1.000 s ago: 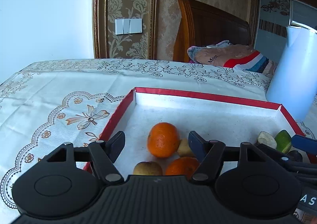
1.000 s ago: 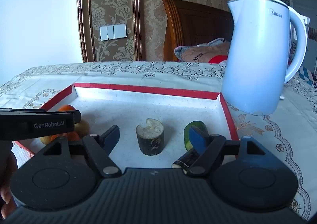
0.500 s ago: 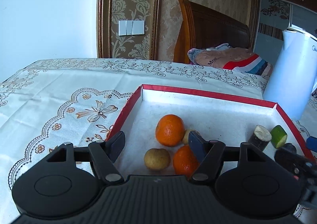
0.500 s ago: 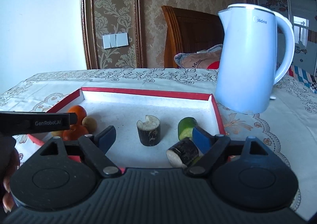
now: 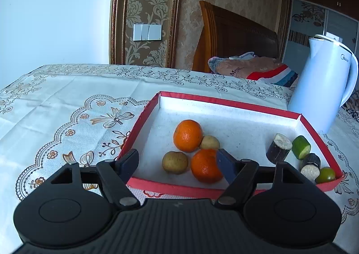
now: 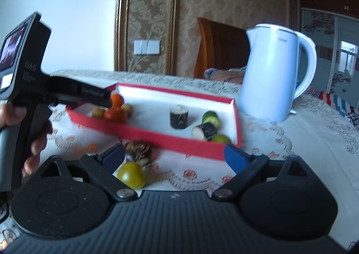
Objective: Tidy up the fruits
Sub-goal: 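Open both tools to release the orange and eggplant slice in the tray, then move both tools toward the dark eggplant slice and green tomato beside the tray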
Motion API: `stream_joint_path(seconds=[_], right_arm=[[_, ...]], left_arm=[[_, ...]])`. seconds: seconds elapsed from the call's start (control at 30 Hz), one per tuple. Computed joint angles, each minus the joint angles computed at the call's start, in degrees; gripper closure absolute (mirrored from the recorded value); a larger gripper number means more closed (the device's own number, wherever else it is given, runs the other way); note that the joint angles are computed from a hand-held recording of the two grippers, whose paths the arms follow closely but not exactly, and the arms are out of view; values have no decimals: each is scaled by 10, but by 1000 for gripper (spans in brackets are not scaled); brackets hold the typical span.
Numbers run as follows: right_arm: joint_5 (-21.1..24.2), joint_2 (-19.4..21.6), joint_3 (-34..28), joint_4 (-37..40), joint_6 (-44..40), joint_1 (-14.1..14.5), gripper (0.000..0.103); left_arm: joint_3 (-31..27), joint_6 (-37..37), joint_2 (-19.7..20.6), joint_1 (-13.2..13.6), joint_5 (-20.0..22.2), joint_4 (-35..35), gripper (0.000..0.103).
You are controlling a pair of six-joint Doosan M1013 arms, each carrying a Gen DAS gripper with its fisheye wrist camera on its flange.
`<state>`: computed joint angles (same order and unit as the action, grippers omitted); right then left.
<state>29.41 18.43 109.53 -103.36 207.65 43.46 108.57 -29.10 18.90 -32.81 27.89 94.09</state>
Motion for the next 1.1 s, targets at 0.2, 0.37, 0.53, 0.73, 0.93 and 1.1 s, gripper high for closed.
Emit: stream_joint_path(seconds=[0.2,0.37,0.53,0.73,0.93,1.1], right_arm=[[-15,5,-7,31,-46,4,7],[-35,13,-23,103,-122,1,6],[-35,22,-40,185,-203,-1,6],[-2,26,-45,190,-188,-1,3],[144,37,-46,139,-162,23,0],[64,5,-12,111,-98,5,0]], left_arm=[[13,-27,-9,-2,-4,11,27],[17,-31,-13,-5,1,13,27],[22,-39,-16,-5,-9,20,27],[31,-54,-21,-11,-5,44,27],[32,-43,-20,-18,4,51,27],[34,-44,-21,-21,5,56,27]])
